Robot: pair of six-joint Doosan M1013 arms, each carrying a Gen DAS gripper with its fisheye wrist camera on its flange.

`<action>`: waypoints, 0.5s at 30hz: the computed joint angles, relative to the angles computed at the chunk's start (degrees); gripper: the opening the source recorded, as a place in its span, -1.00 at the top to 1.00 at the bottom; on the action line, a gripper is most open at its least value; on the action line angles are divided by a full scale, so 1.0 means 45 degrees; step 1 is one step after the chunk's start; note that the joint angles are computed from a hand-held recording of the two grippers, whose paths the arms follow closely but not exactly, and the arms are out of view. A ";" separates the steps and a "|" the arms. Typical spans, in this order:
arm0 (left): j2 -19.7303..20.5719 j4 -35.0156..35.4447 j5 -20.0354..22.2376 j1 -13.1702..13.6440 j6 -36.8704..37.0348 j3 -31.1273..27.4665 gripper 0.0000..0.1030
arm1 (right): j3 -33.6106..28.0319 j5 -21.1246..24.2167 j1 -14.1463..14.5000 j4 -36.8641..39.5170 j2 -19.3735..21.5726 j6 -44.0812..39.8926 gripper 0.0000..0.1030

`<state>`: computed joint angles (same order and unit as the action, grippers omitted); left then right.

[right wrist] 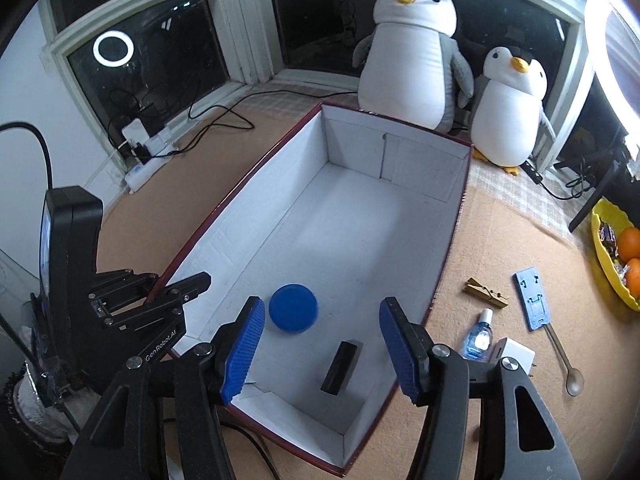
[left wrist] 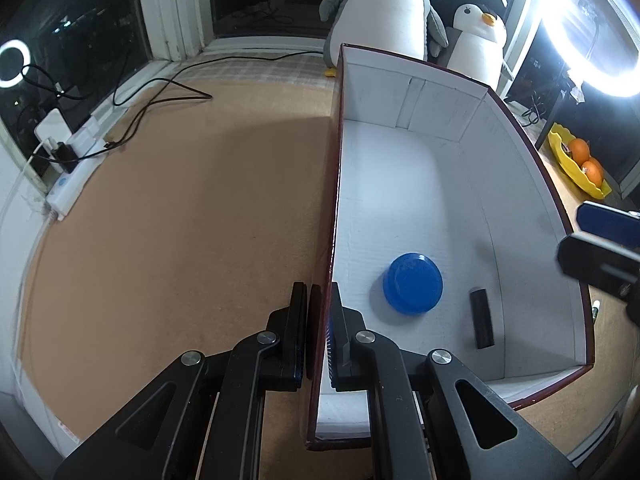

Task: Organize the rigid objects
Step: 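Carry the blue tin into the box and release it with the right gripper, then move the right gripper to the blue phone stand and grasp it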

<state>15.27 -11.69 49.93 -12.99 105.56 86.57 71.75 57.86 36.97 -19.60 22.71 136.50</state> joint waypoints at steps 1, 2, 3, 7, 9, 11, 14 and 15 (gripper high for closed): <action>-0.0007 0.0030 0.0004 -0.0005 -0.0020 0.0002 0.86 | 0.0080 -0.0037 -0.0016 -0.0049 -0.0075 0.0111 -0.08; -0.0015 0.0075 0.0011 -0.0015 -0.0045 0.0004 0.86 | 0.0175 -0.0069 -0.0032 -0.0103 -0.0161 0.0227 -0.08; -0.0018 0.0111 0.0019 -0.0022 -0.0059 0.0000 0.86 | 0.0326 -0.0123 -0.0049 -0.0203 -0.0291 0.0432 -0.08; -0.0033 0.0273 0.0033 -0.0056 -0.0098 -0.0013 0.86 | 0.0740 -0.0164 -0.0096 -0.0635 -0.0667 0.1078 -0.08; -0.0033 0.0347 0.0049 -0.0072 -0.0129 -0.0030 0.86 | 0.0966 -0.0110 -0.0119 -0.0888 -0.0861 0.1377 -0.08; -0.0041 0.0456 0.0039 -0.0102 -0.0170 -0.0038 0.86 | 0.1279 -0.0023 -0.0173 -0.1167 -0.1117 0.1830 -0.08; -0.0052 0.0617 0.0033 -0.0145 -0.0207 -0.0051 0.86 | 0.1692 0.0071 -0.0266 -0.1435 -0.1439 0.2425 -0.08; -0.0055 0.0670 0.0036 -0.0160 -0.0222 -0.0060 0.86 | 0.1923 0.0111 -0.0323 -0.1553 -0.1607 0.2730 -0.08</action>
